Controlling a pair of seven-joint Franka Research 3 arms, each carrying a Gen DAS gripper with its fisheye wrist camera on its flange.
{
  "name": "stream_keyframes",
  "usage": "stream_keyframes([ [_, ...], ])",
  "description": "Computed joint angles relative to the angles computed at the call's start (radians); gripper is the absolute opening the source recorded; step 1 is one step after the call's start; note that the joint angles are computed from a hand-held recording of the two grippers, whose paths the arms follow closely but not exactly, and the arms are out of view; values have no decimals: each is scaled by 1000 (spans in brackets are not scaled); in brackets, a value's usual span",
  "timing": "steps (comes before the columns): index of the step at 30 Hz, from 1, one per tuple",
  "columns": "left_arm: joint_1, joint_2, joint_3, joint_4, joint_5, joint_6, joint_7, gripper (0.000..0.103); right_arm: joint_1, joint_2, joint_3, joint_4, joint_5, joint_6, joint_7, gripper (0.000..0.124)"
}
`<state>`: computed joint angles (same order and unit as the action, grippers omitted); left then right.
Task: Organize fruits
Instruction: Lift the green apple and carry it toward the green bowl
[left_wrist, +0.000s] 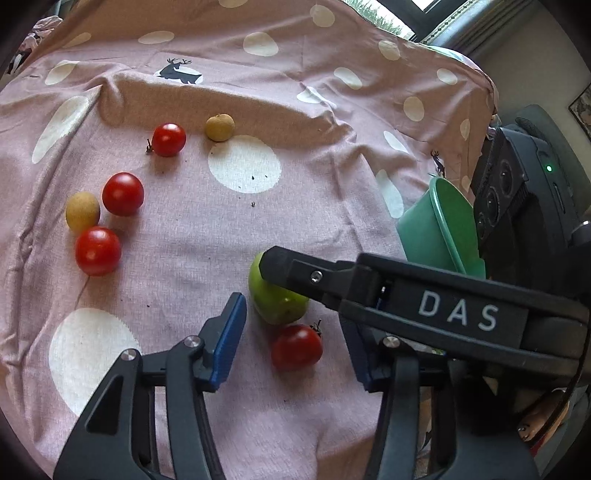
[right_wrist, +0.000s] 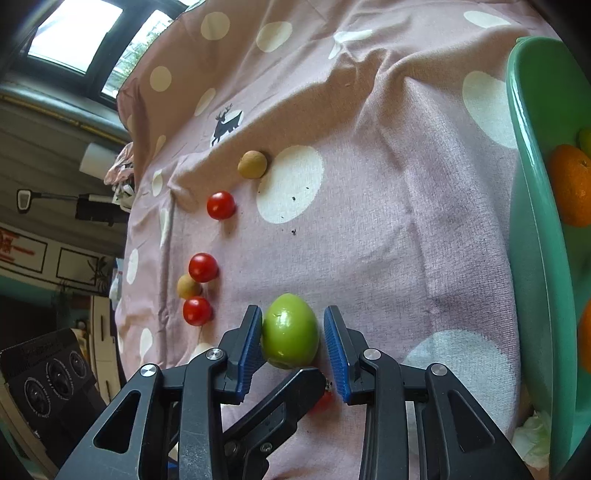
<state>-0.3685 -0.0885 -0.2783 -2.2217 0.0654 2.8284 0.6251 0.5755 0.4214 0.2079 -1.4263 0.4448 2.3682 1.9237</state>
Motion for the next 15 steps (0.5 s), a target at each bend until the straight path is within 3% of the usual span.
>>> stream_keyframes([
  [9, 5, 2, -4, 2, 32, 2, -23, 37, 6, 1, -4, 1, -4, -5, -1, 36],
  [15, 32, -31, -27, 2, 205, 17, -141, 37, 5, -44, 3, -47, -2, 63, -31, 36],
])
